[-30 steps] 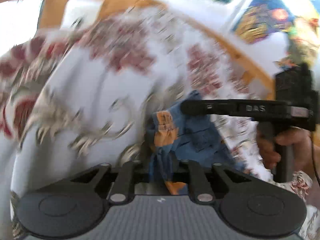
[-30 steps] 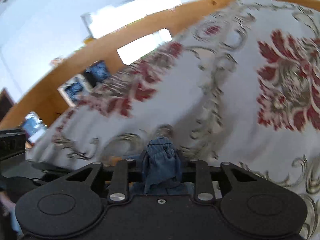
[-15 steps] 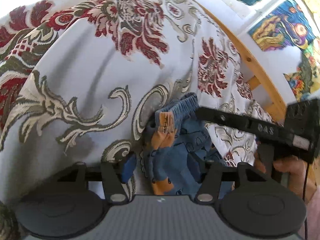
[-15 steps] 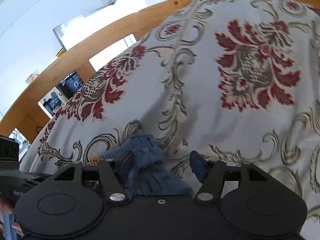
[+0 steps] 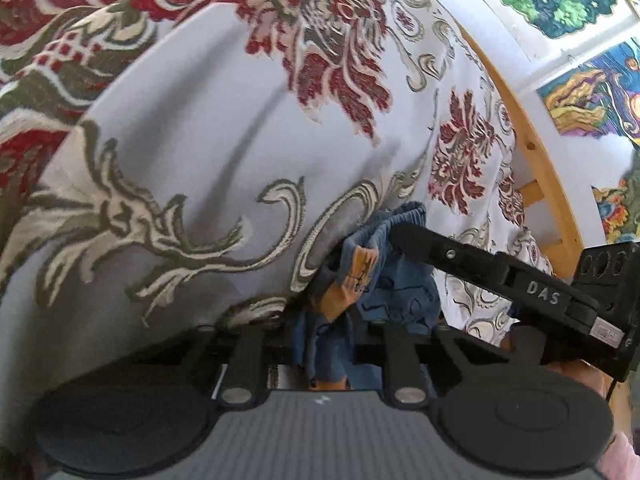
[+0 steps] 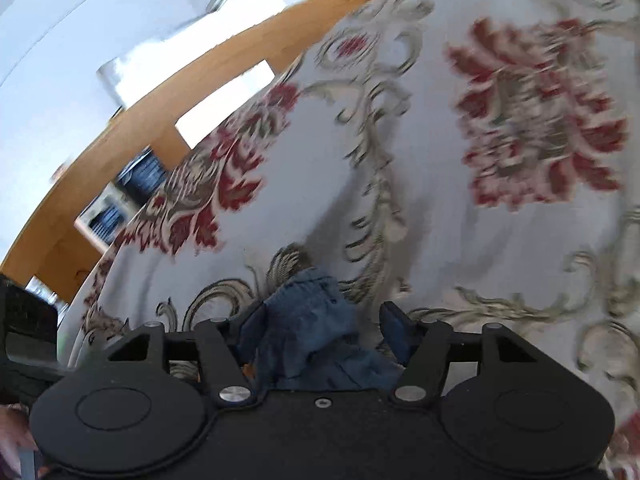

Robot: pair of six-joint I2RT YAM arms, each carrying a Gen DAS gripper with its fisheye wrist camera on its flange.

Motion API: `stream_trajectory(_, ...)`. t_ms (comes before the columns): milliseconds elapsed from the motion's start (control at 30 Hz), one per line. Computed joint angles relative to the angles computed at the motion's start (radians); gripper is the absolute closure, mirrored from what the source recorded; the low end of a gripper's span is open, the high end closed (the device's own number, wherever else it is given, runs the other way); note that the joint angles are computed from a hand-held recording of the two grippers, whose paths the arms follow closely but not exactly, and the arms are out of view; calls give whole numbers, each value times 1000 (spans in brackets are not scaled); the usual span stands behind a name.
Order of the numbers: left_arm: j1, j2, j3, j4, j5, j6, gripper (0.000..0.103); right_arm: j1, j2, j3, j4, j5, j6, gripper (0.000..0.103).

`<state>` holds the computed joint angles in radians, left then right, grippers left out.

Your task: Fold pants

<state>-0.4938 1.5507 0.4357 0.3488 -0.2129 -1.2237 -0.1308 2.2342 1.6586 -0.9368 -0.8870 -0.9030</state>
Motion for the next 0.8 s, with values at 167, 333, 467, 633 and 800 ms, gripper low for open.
stream_trajectory(167,15,24,3,35,20,19,79,-162,-289,-423,386,4,189,19)
stream_trajectory(333,35,31,-6,87,59,25,60,-355,-584,-794,525,104,206,18)
stream_trajectory(467,32,39,1,102,60,26,50,-420,-821,-1104,713,184,214,44)
stream_trajectory(633,43,67,47,12,59,-2,92,-351,-873,-1288,928,317,224,68)
stream_trajectory(800,31,85,-29,176,39,6,96,-314,-850,-1334,988,356,192,66)
